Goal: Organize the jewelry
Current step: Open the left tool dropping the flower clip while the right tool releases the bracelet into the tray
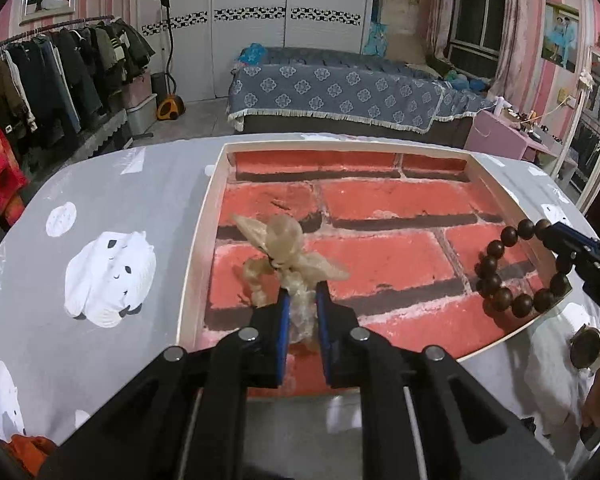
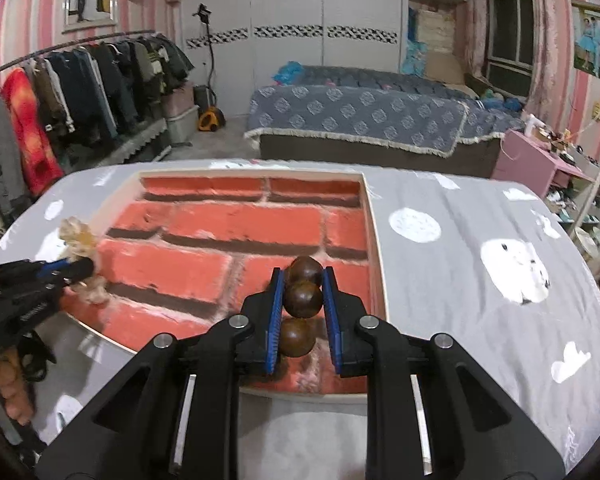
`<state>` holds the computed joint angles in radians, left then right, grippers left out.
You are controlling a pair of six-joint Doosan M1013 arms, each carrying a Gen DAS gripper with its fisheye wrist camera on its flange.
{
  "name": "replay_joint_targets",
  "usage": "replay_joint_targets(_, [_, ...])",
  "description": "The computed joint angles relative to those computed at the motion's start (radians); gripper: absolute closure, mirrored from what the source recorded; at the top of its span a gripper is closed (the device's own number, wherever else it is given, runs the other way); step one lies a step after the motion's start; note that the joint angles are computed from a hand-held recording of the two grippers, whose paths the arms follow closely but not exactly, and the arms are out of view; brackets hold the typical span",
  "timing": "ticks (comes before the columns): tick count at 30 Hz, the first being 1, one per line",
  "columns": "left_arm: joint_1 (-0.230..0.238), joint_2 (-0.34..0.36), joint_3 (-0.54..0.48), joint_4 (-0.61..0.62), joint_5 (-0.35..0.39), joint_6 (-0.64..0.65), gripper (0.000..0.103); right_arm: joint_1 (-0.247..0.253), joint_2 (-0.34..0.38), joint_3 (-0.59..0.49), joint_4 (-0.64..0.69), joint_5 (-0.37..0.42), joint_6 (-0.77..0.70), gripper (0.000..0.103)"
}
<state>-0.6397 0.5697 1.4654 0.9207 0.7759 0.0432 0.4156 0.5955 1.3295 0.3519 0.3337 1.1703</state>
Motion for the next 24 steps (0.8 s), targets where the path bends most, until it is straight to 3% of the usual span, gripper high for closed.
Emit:
replay_joint_targets(4, [0.005, -0.001, -0.001, -0.012, -0.007, 0.012, 0.082, -0.003, 0.005, 0.003, 0.022, 0.010, -0.014, 0.082])
replay_joint_targets(6, [0.004, -0.001, -0.003, -0.002, -0.003, 0.006, 0.064, -0.005, 0.002, 0.009, 0.056, 0.013, -0.048, 0.082])
replay_joint_targets(9, [0.004, -0.007, 0.003, 0.013, -0.012, -0.003, 0.049, -0.004, 0.001, 0.012, 0.051, 0.008, -0.041, 0.082])
replay_joint_targets(11, [0.007, -0.007, 0.005, 0.010, -0.024, 0.003, 0.047, -0.008, 0.001, 0.011, 0.084, 0.013, -0.070, 0.082])
replay_joint_targets(14, [0.012, -0.019, 0.024, 0.031, -0.072, -0.033, 0.044, -0.021, -0.006, 0.019, 0.245, 0.032, -0.209, 0.082])
replay_joint_targets(17, [0.014, -0.040, 0.051, 0.077, -0.109, -0.107, 0.040, -0.026, -0.026, 0.042, 0.329, -0.008, -0.287, 0.082])
replay_joint_targets(20, [0.008, -0.054, 0.056, 0.127, -0.081, -0.150, 0.034, -0.033, -0.045, 0.060, 0.415, -0.040, -0.365, 0.076])
replay_joint_targets(24, [-0.007, -0.089, 0.069, 0.195, -0.035, -0.211, 0.034, -0.040, -0.069, 0.073, 0.532, -0.052, -0.480, 0.075])
